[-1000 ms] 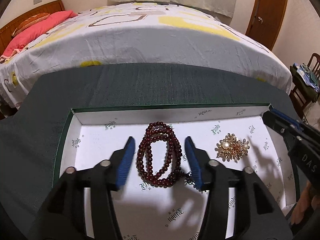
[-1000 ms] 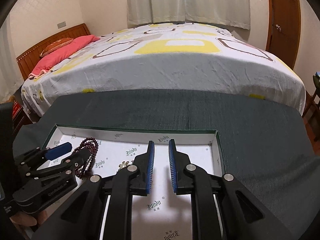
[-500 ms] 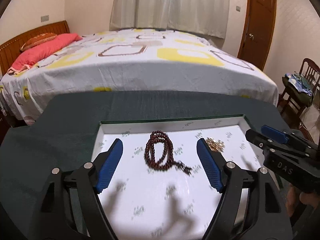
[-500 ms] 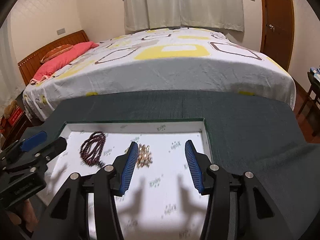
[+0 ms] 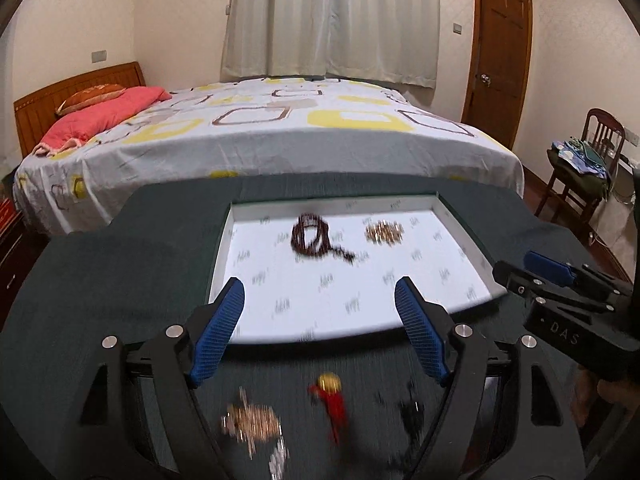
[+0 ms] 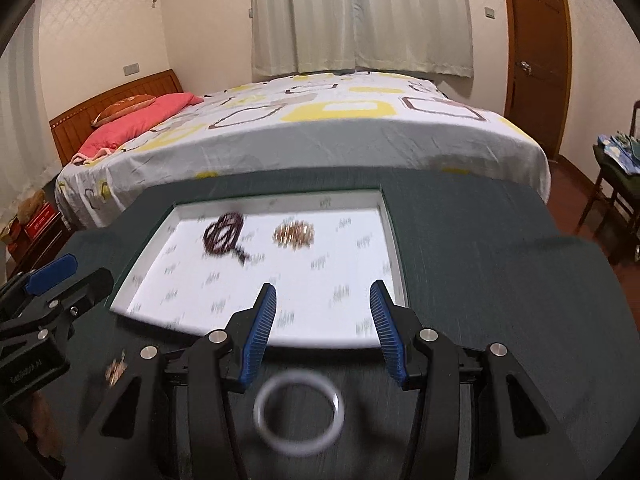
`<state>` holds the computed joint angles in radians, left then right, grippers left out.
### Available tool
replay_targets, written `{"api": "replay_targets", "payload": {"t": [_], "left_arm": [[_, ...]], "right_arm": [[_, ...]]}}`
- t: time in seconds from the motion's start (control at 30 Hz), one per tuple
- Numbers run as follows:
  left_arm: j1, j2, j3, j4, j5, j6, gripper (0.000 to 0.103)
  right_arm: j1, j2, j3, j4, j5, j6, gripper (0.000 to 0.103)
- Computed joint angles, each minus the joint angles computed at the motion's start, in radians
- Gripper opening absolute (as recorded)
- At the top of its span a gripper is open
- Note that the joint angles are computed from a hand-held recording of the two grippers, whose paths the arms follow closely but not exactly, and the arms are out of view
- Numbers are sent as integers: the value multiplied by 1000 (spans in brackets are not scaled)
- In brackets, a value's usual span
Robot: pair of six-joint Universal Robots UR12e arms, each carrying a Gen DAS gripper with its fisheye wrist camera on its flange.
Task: Organize jewelry
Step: 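Move both tools back over the remaining jewelry on the table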
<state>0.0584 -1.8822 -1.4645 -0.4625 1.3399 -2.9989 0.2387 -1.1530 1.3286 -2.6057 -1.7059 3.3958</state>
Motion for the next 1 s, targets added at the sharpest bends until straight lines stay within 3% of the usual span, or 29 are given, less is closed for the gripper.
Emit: {"api": "replay_targets", "payload": {"t": [0.23,0.4,0.9,1.0], "left_arm": [[10,72,-122,29,29,-8,76],[19,109,-182,28,40,-17,76],[48,164,-277,-10,78,-23,76],[48,166,-281,-4,79,-22,76]], "right_arm": [[25,-73,135,-47,-36,5,48],[34,-98,188,-19,-19,15,48],[35,-108,216,32,13,29,44],[33,-108,216,48,28,27,36]]}}
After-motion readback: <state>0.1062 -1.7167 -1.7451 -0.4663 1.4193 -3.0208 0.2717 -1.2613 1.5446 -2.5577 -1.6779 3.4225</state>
